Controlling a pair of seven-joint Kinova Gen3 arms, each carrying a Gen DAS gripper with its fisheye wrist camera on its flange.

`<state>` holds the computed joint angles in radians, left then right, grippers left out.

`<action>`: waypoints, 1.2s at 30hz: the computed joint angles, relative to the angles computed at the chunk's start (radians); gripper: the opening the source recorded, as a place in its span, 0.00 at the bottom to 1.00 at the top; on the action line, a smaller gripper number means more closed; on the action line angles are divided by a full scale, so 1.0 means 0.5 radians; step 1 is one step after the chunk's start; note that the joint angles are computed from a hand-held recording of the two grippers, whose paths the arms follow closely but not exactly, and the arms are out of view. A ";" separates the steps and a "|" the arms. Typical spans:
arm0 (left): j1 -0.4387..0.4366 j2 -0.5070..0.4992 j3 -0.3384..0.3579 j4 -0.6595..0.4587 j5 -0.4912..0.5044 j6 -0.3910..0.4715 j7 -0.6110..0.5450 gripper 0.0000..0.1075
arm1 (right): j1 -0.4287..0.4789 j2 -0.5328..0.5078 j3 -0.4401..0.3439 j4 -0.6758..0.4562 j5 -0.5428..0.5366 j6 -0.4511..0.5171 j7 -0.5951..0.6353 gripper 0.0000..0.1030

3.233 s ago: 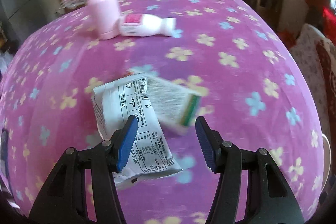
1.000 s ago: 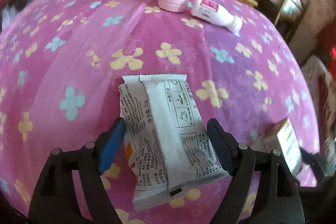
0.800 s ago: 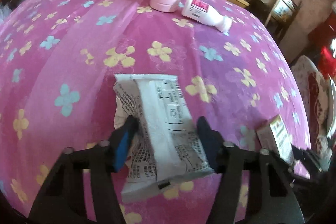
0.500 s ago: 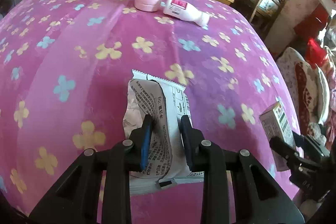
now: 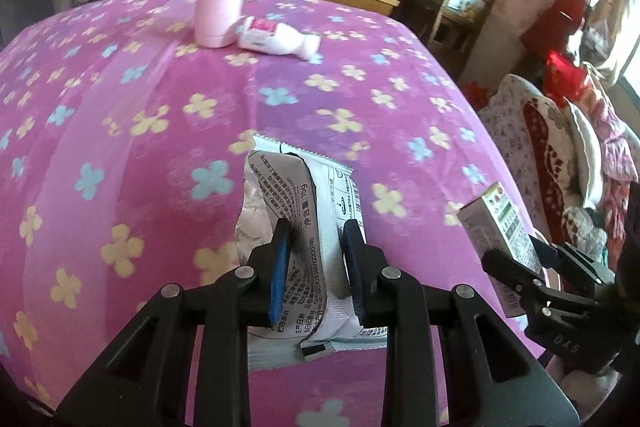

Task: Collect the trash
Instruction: 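Carry the snack wrapper and Watermelon Frost box over the white bucket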

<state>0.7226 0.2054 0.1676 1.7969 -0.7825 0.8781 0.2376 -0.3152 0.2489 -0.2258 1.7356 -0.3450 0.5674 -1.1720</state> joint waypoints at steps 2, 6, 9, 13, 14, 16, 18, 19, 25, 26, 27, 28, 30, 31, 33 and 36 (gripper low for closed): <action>0.008 0.039 0.008 -0.067 -0.005 0.007 -0.036 0.22 | 0.022 -0.027 0.008 0.017 -0.008 -0.002 0.014 0.53; 0.056 0.130 -0.011 -0.218 -0.013 0.022 -0.121 0.22 | 0.075 -0.075 0.033 0.042 -0.028 0.004 0.048 0.53; 0.092 0.192 -0.040 -0.320 0.004 0.023 -0.199 0.22 | 0.128 -0.109 0.054 0.060 -0.067 0.012 0.094 0.53; 0.138 0.291 -0.081 -0.470 0.049 0.020 -0.322 0.22 | 0.193 -0.144 0.090 0.080 -0.112 0.029 0.146 0.53; 0.151 0.312 -0.095 -0.503 0.063 0.022 -0.347 0.22 | 0.209 -0.151 0.101 0.086 -0.122 0.031 0.158 0.53; 0.173 0.356 -0.117 -0.572 0.093 0.017 -0.405 0.22 | 0.240 -0.161 0.121 0.094 -0.140 0.037 0.178 0.53; 0.193 0.410 -0.134 -0.660 0.129 0.016 -0.479 0.22 | 0.272 -0.170 0.146 0.104 -0.148 0.037 0.189 0.53; 0.206 0.430 -0.147 -0.695 0.146 0.016 -0.508 0.22 | 0.287 -0.176 0.155 0.110 -0.153 0.039 0.195 0.53; 0.261 0.608 -0.197 -0.992 0.278 0.022 -0.762 0.22 | 0.402 -0.209 0.228 0.138 -0.181 0.058 0.238 0.53; 0.268 0.645 -0.201 -1.054 0.305 0.025 -0.813 0.22 | 0.416 -0.211 0.238 0.140 -0.181 0.061 0.241 0.53; 0.277 0.676 -0.209 -1.105 0.331 0.028 -0.855 0.22 | 0.438 -0.213 0.252 0.145 -0.181 0.064 0.246 0.53; 0.281 0.721 -0.208 -1.181 0.361 0.036 -0.914 0.22 | 0.459 -0.214 0.262 0.146 -0.186 0.067 0.255 0.53; 0.295 0.784 -0.224 -1.286 0.415 0.051 -1.000 0.22 | 0.515 -0.214 0.287 0.153 -0.213 0.077 0.283 0.53; 0.300 0.824 -0.228 -1.351 0.445 0.062 -1.050 0.22 | 0.537 -0.214 0.295 0.155 -0.222 0.081 0.293 0.53; 0.304 0.897 -0.233 -1.469 0.512 0.082 -1.145 0.22 | 0.585 -0.210 0.317 0.160 -0.234 0.092 0.312 0.53; 0.309 1.008 -0.242 -1.657 0.611 0.123 -1.286 0.22 | 0.664 -0.198 0.348 0.164 -0.258 0.111 0.351 0.53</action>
<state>0.8769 0.7094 0.0465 0.9684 -0.4770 0.9398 -0.4055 0.0169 0.1498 -0.0516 1.8173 -0.4741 0.6229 -0.9964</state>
